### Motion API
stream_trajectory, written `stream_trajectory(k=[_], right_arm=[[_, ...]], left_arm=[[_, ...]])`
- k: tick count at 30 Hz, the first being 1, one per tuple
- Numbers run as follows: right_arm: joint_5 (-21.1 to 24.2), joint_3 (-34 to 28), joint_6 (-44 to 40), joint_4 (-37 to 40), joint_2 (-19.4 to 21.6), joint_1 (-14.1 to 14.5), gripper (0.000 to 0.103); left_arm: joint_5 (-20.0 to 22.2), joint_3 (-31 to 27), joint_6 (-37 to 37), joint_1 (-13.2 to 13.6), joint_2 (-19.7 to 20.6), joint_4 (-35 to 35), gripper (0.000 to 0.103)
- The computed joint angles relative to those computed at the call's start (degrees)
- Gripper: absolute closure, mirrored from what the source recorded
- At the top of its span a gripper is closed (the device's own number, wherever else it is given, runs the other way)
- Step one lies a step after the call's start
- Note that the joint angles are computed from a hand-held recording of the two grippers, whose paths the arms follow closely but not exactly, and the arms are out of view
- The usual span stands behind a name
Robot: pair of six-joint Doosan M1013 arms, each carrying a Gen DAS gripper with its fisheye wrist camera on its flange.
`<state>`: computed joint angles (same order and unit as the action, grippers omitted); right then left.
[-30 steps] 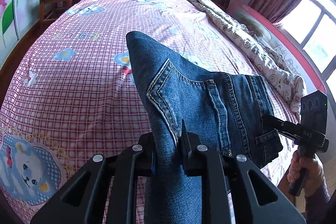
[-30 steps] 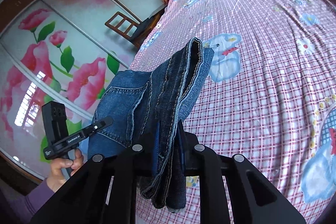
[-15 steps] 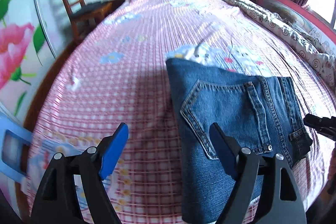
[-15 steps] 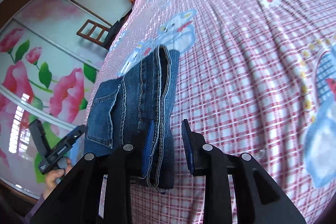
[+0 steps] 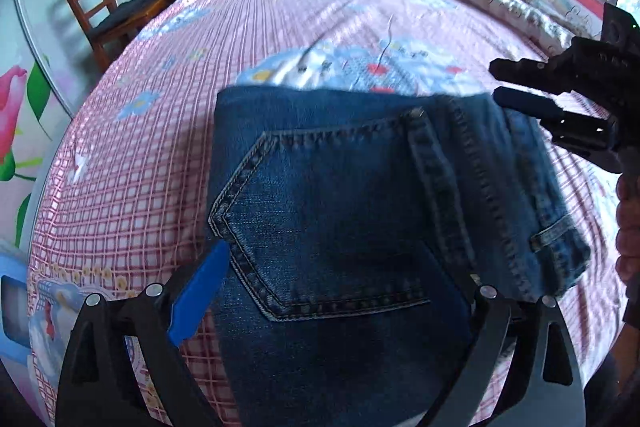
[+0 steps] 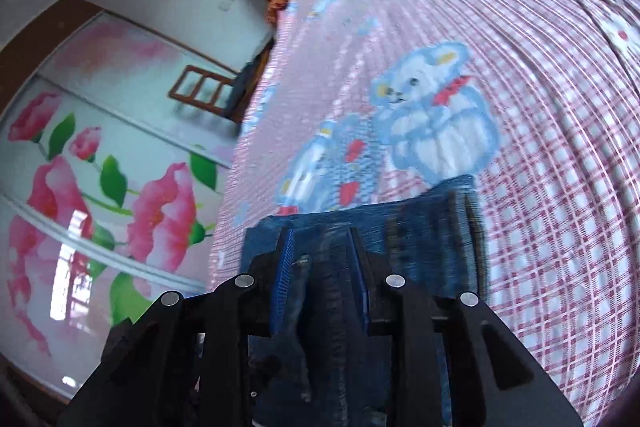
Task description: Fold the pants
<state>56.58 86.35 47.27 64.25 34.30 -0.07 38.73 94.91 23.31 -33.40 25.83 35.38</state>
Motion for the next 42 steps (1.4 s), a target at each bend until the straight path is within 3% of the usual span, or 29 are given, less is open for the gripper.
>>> stream_trajectory(k=[3,7,10,14,17,19,20,22,23,25,26,27,32,35,42], right_arm=[[0.2,-0.6,0.9,-2.4,1.7,-0.2,0.083],[0.0,2.9,-3.2,0.3,-1.3,-1.4,0.081],[4.3,7.5,-10.5,5.2,-4.2,-3.5,0.081],[8.9,13.3,-14.8,6.9,-7.2,-6.4,0.081],[8.6,15.7,-13.7,5.2,-7.2,-7.6,0.07],[11.4,16.1,-13.5,8.1,-4.8,-8.7,0.075],[11.6,16.4,-12.5,9.5,-4.2,-9.1,0.088],[10.8,16.6,-11.3,9.2,-4.5,-9.1,0.089],[9.7,16.6,-10.7,7.8,-5.3,-8.8,0.089],[7.5,17.1,-10.5,4.6,-7.7,-8.2,0.069],[4.6,18.0,-11.1,2.8,-9.5,-7.8,0.042],[0.4,19.3,-12.1,0.7,-11.7,-7.2,0.033],[-16.3,26.9,-23.7,0.2,-21.2,-5.2,0.033],[-23.1,30.0,-28.3,1.1,-24.6,-3.8,0.023],[-31.8,35.1,-37.6,2.8,-27.6,-1.6,0.023]], left_arm=[[-0.7,0.4,-0.7,-0.2,0.2,1.6,0.008],[0.8,0.5,-1.7,-0.8,-0.4,1.7,0.008],[1.3,2.2,-5.7,-2.5,-2.4,4.5,0.008],[-1.2,5.4,-9.2,-4.4,-5.1,4.5,0.008],[0.5,6.0,-8.9,-5.6,-4.1,4.4,0.007],[2.1,5.9,-9.3,-6.4,-3.3,6.9,0.007],[2.2,5.8,-9.3,-6.4,-3.1,7.1,0.006],[1.3,5.8,-8.9,-5.8,-3.3,5.6,0.005],[1.3,5.7,-8.6,-5.7,-3.6,5.0,0.005],[4.4,5.0,-8.2,-6.0,-3.7,3.9,0.005],[5.3,5.0,-8.6,-6.3,-4.1,3.7,0.005],[5.6,5.3,-9.7,-6.7,-4.5,3.9,0.005],[10.4,6.5,-19.1,-10.5,-6.3,12.3,0.004],[11.8,7.5,-23.9,-12.6,-7.4,16.6,0.004],[13.0,10.7,-30.9,-16.2,-8.9,23.6,0.003]])
